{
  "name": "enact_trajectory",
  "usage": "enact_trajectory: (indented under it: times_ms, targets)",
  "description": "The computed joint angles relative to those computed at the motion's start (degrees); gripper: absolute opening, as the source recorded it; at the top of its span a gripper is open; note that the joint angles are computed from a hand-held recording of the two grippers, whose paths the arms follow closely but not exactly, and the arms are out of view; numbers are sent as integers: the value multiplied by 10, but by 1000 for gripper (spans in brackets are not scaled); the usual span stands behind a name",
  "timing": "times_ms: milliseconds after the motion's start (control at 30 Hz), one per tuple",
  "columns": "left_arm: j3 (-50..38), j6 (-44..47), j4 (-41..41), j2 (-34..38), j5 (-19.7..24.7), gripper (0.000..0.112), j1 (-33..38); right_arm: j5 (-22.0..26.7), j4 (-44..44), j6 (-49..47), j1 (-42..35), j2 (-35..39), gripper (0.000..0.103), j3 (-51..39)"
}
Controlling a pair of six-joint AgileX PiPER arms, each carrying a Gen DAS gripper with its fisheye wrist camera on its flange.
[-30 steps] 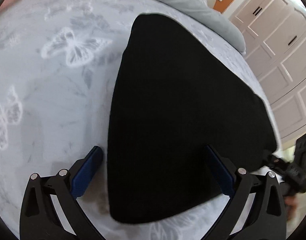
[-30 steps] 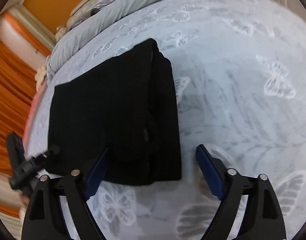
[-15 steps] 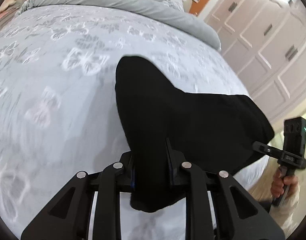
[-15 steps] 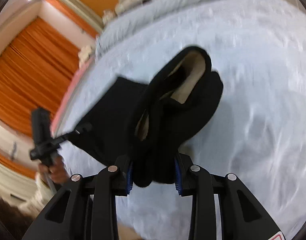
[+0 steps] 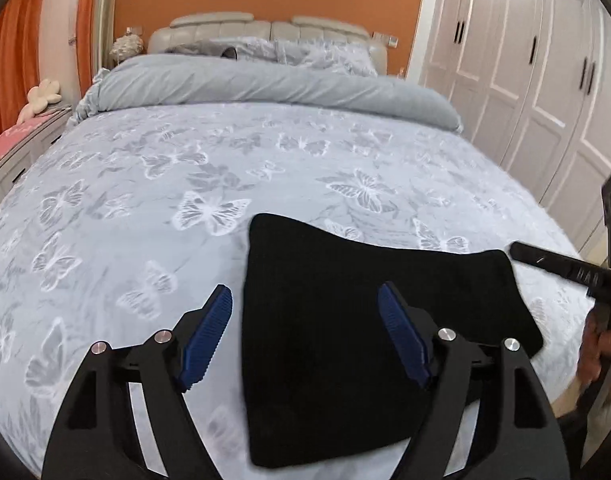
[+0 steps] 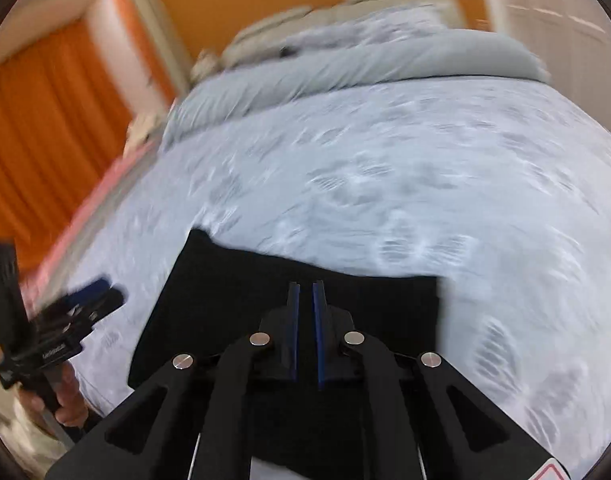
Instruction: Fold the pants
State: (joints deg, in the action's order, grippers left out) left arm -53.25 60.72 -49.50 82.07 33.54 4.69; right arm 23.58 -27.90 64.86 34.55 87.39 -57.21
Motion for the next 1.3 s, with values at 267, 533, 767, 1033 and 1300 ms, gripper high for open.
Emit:
enact_trajectory:
  times_ms: [267,533,767,1033,1300]
  targets:
    - [-43,-218,188,116,-72,73,-56,94,-3,32,-8,101,8,-92]
    - [-30,-131,137,75,-85,80,33,113,137,-187,47,285,8,-357]
    - [-43,-124,158,84,-54,80,73,210,171,-253,34,497,8,-635]
    - [-49,-108,149,75,-14,82,91,171,220,-273,22,450,6,-597]
    - [-34,-119,159,64,-37,84,71,249,193,-294,46,515,6,-700]
